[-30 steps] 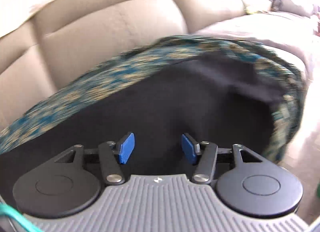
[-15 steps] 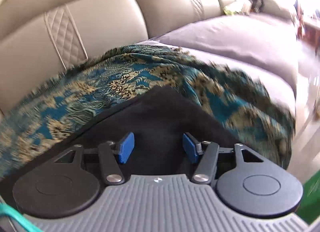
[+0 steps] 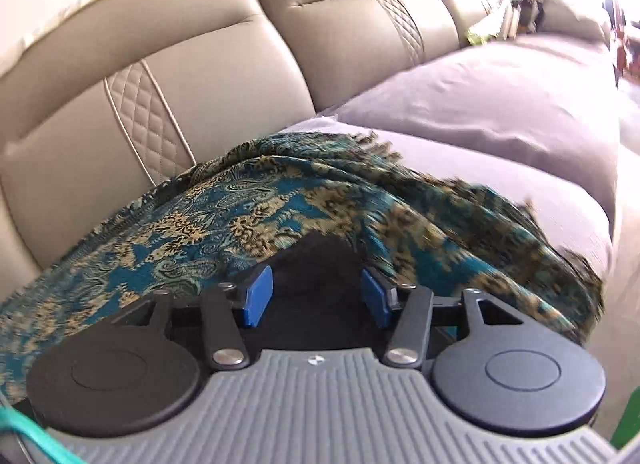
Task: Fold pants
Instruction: 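Move the open right gripper over the folded trousers to check the fold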
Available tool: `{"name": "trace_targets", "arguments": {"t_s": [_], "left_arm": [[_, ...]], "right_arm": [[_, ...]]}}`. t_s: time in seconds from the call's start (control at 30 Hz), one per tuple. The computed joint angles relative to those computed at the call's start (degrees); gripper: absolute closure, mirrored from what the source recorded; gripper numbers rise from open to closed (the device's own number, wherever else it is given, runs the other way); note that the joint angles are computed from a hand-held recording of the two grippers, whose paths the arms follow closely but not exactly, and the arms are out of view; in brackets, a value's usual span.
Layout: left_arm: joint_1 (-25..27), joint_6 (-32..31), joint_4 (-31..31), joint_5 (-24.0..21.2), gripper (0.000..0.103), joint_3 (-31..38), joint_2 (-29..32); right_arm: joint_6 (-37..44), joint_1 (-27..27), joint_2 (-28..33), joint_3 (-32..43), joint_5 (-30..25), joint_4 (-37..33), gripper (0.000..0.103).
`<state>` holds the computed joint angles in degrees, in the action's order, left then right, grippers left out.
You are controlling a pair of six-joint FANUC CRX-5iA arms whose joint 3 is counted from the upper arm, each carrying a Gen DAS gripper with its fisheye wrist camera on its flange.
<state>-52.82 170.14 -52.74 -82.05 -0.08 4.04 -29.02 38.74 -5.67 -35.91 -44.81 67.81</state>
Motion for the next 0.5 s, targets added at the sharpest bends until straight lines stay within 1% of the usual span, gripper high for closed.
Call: {"name": "trace_targets", "arguments": {"t_s": [0.03, 0.1, 0.17, 0.27, 0.3, 0.4, 0.43, 0.5], "left_arm": [[0.0, 0.1, 0.0, 0.0, 0.052, 0.0, 0.0], [0.0, 0.6, 0.0, 0.1, 0.052, -0.1, 0.0], [-0.1, 0.9, -0.1, 0.0, 0.052, -0.1, 0.0], [-0.1, 1.0, -0.1, 0.0, 0.052, -0.1, 0.0], [0.0, 1.0, 0.1, 0.1, 0.052, -0.1, 0.0], [0.1, 1.0, 0.2, 0.3, 0.052, -0.3, -0.3], [0.1, 0.9, 0.2, 0.3, 0.052, -0.3, -0.2], [0.1, 1.0, 0.2, 0.2, 0.052, -0.2, -0.2]], "right_arm": [[0.4, 0.4, -1.2, -0.5, -0.1, -1.6, 0.035], [-0.1, 2.2, -4.3, -1.9, -2.3, -4.8, 0.035], [-3.4, 3.6, -7.0, -3.8, -4.2, -6.0, 0.035], [-11.7, 5.9, -11.7, -8.2, -6.5, -5.9, 0.035], [-13.2, 6.6, -12.8, -9.1, -7.5, -6.6, 0.035], [-16.5, 9.5, -14.1, -10.6, -12.3, -9.1, 0.037], [-18.2, 10.2, -15.0, -11.6, -12.6, -9.4, 0.037], [-21.9, 10.6, -16.8, -14.1, -11.3, -8.7, 0.037]]}}
